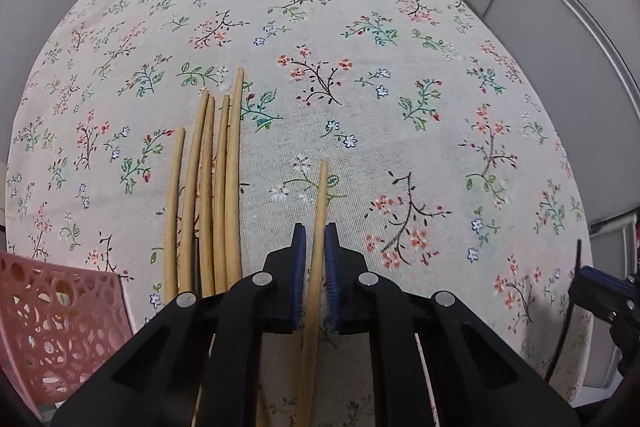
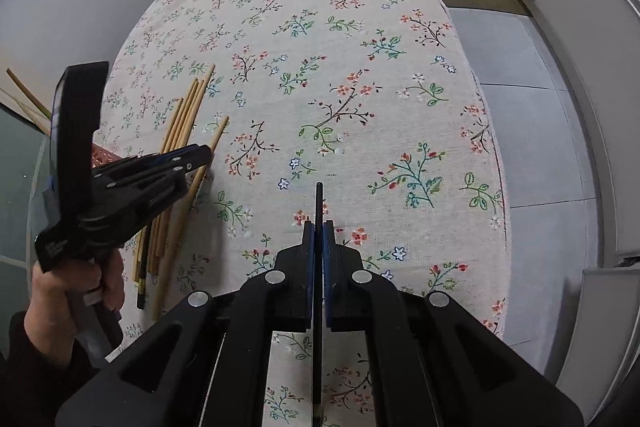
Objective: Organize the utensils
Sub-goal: 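Carry both sticks over the pink basket and release them inside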
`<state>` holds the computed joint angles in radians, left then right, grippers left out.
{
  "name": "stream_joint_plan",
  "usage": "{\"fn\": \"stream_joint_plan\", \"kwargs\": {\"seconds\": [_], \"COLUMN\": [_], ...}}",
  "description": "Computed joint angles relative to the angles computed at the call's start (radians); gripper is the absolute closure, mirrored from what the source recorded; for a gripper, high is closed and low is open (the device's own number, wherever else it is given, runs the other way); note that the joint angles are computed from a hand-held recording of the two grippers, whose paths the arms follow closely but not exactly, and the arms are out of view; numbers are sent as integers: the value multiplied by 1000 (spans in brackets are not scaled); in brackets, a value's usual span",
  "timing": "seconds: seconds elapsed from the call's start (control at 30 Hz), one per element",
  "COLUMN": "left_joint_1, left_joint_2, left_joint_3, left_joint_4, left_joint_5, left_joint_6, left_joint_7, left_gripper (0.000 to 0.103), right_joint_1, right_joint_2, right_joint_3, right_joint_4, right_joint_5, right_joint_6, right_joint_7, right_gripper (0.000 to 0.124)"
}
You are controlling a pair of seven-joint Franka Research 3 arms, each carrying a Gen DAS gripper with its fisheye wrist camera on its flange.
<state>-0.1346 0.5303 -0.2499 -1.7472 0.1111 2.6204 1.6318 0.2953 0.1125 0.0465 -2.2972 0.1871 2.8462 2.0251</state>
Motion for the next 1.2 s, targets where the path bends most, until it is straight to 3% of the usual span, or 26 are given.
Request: {"fn": "stream_joint_plan", "kwargs": {"seconds": [0.27, 0.53, 0.7, 0.87, 1.07, 1.2], "left_joint_1": [2, 85, 128, 139, 48, -24], "left_joint_2": [-38, -237, -386, -511, -601, -645], "left_joint_3": [4, -72, -125, -153, -63, 17], "left_joint_4": [-52, -274, -414, -508, -526, -526], "left_joint_5": [19, -97, -287, -641, -1026, -1192], "left_joint_6": [42, 218, 324, 388, 386, 371], "left_joint_7": [-28, 101, 273, 567, 899, 1050], "left_gripper": [97, 97, 97, 97, 97, 97], "right_joint_1": [5, 15, 2, -41, -80, -108], "right_joint_2": [-5, -67, -123, -166, -190, -210], "right_joint_3": [3, -5, 5, 47, 97, 127], "right_joint_4": [-4, -50, -79, -82, -61, -36], "right_joint_5": [3, -90, -323, -539, -714, -886], "right_joint_6": [15, 73, 102, 103, 102, 98], "right_joint_7": [-5, 84, 272, 440, 577, 719], "right_gripper": [121, 121, 121, 121, 121, 121]}}
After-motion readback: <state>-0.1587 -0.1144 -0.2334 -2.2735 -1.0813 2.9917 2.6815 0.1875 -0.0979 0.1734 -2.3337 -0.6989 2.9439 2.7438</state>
